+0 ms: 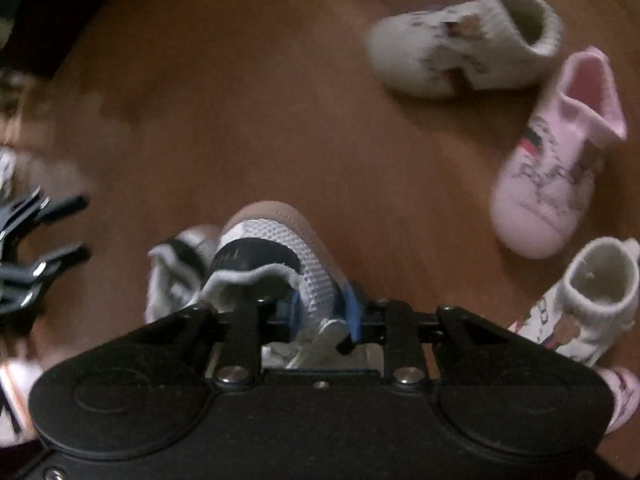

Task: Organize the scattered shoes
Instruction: 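Carry the black-striped sneaker to the row and lower it with the right gripper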

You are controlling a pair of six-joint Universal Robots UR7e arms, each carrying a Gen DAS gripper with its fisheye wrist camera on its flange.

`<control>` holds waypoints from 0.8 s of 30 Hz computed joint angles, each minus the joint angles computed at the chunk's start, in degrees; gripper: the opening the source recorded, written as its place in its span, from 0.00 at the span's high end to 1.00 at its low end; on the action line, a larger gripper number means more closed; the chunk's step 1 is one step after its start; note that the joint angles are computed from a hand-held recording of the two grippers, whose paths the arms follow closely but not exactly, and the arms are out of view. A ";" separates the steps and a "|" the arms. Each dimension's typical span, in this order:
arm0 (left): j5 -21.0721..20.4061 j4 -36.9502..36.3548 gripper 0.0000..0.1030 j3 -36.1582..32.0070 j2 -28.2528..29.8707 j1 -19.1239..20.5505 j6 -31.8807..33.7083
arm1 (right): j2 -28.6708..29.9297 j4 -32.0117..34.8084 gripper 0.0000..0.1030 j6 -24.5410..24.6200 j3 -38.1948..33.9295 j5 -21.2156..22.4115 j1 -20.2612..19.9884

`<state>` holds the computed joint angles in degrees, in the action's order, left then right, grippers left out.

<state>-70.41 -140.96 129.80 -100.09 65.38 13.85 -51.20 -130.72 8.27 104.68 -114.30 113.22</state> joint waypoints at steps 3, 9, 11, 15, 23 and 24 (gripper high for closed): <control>0.09 0.85 0.49 -0.05 -0.18 -0.10 0.35 | 2.13 -1.70 0.60 -13.01 0.23 -5.51 2.15; 0.58 1.67 0.49 -0.76 -0.24 0.87 0.34 | 0.25 -5.60 0.90 -8.51 2.47 -2.68 0.30; 0.63 1.75 0.49 -0.84 -0.22 1.01 0.43 | -0.69 -5.25 0.90 -4.63 2.47 -0.58 -0.37; 0.67 1.62 0.49 -0.84 -0.17 1.04 0.43 | -2.30 -5.55 0.90 1.84 4.83 2.55 -0.68; 0.48 1.73 0.49 -0.46 -0.78 0.99 0.71 | -5.02 -13.76 0.88 15.03 11.83 7.23 -3.03; 0.58 1.88 0.49 -0.44 -0.90 1.07 0.68 | -5.17 -14.66 0.87 16.82 12.37 7.42 -3.13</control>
<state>-69.83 -139.09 129.36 -100.99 66.45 14.53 -56.37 -145.38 25.09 117.05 -106.88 110.09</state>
